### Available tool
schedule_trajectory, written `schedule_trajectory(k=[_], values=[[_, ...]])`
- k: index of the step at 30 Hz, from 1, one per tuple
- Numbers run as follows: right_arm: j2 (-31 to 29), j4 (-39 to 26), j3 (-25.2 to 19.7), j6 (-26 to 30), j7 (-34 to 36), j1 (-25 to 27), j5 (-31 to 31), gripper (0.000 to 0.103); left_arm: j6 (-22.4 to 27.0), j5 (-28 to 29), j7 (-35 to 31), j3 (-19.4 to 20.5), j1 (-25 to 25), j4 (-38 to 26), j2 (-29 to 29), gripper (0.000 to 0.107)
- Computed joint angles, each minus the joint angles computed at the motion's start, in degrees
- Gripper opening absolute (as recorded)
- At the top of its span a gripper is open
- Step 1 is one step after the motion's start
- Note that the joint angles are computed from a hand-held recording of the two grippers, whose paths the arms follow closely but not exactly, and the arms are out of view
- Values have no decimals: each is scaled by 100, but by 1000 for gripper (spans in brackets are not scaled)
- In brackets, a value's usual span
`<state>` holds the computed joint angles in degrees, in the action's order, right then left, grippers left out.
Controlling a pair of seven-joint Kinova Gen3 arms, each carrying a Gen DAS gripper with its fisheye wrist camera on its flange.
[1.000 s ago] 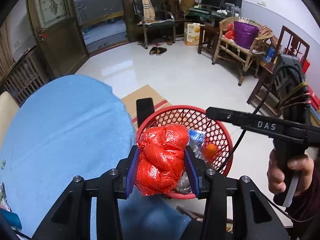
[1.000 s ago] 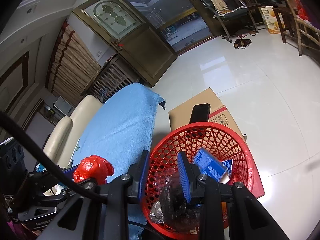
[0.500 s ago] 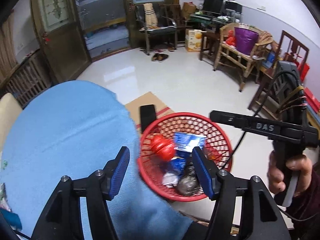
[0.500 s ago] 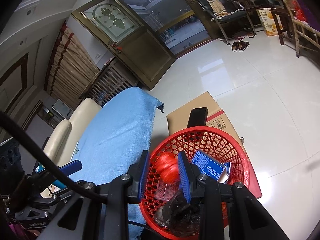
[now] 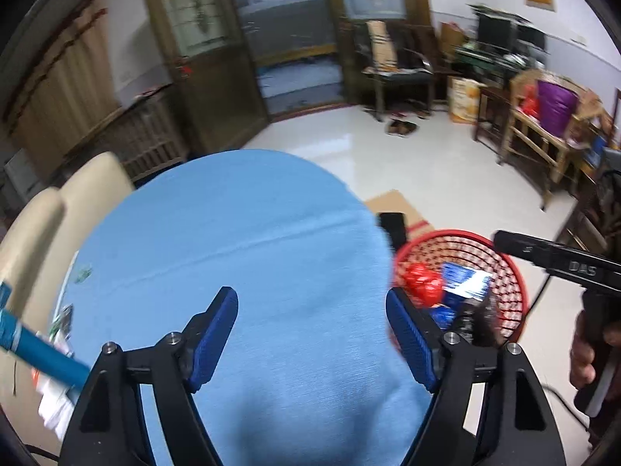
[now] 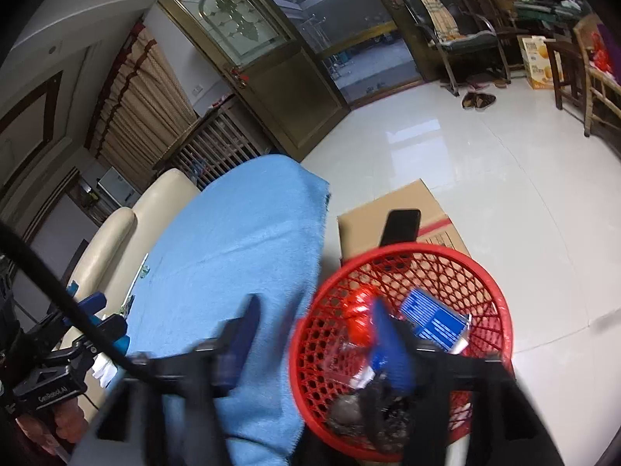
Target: Collect trash
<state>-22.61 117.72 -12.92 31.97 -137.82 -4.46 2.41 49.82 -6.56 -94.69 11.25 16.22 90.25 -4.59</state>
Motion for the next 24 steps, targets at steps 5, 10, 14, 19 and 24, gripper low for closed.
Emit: schedule_trajectory(k=[5, 10, 14, 19, 24], values=[[205, -430, -500, 236, -259, 120, 362, 71, -179, -285, 314, -113, -251, 212, -277, 80], [414, -829, -945, 520, -680, 84, 920, 71, -252, -363, 413, -159, -493, 340, -500, 81], [593, -1137, -1212, 756, -970, -112, 1417, 71, -323, -388, 502, -194, -692, 441, -686, 81], [873, -1490, -1450, 1012, -1280, -441, 1945, 71, -448, -395, 621, -256, -975, 580, -910, 88], [1245, -1867, -1689, 1343, -1583, -807, 2511, 71, -488, -416, 705, -320, -1231, 685, -1100, 88]])
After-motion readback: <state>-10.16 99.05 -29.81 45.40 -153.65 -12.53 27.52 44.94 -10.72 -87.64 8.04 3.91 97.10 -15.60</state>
